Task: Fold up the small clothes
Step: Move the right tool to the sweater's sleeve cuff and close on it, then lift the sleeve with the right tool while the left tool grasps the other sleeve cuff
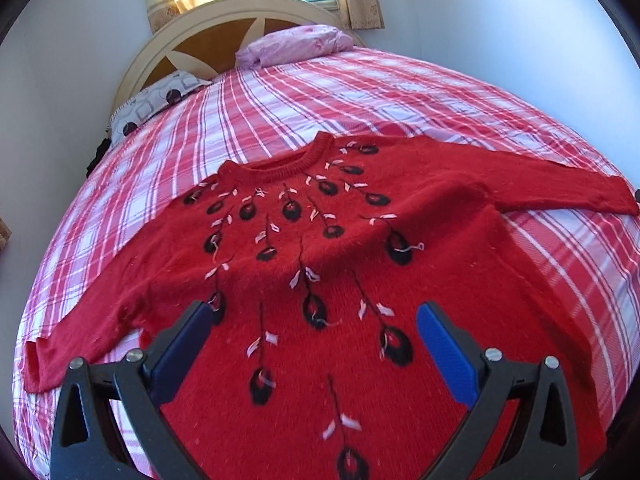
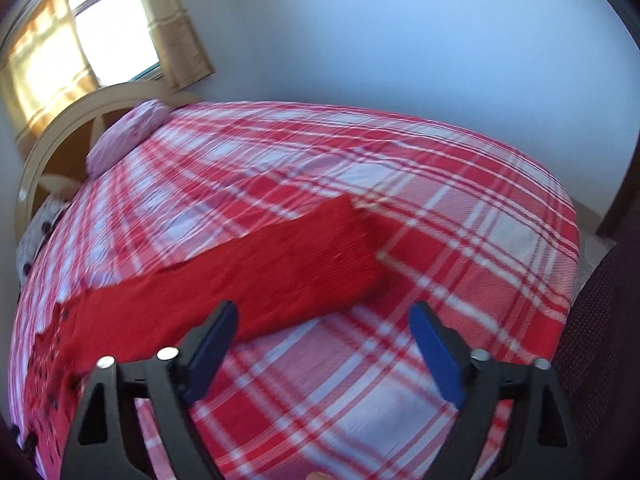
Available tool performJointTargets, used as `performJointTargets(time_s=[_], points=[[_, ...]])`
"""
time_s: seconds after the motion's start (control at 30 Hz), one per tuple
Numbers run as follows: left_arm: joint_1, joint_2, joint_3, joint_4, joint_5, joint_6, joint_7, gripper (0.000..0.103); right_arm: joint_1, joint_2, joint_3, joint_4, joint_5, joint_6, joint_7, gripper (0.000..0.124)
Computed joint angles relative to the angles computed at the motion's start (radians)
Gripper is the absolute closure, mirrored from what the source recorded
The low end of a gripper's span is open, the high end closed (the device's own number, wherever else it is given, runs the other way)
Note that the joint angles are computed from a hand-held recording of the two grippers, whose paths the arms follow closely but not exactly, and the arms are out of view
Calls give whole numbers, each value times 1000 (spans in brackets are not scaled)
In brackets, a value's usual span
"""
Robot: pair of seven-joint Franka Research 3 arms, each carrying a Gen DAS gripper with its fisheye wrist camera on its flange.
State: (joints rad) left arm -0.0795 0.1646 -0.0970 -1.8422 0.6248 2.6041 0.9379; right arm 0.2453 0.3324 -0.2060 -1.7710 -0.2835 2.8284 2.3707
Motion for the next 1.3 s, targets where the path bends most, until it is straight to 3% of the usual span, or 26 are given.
performJointTargets(time_s=[0.2, 0.23, 0.3, 0.47, 0.67, 0.93, 1.3], points=[[2, 52, 2, 43, -36, -19, 14, 0, -39, 93, -7, 114, 45, -75, -14, 47], [1, 60, 3, 48, -41, -22, 16, 0, -53, 98, 6, 119, 67, -77, -36, 55], [0, 72, 6, 54, -48, -25, 20, 0, -52, 109, 4, 134, 76, -82, -55, 58], [4, 102, 7, 69, -85, -38, 35, 0, -60, 130, 29, 170, 116, -92, -144, 92], [17, 103, 3, 54, -139, 2, 66, 0, -54, 158, 30, 230, 140, -139, -178, 111], [63, 91, -24, 27, -302, 38, 174, 0, 4, 169, 41, 309, 109, -116, -234, 113], [93, 36, -32, -47, -438, 102, 269, 0, 100, 328, 151, 648, 168, -180, -516, 114]])
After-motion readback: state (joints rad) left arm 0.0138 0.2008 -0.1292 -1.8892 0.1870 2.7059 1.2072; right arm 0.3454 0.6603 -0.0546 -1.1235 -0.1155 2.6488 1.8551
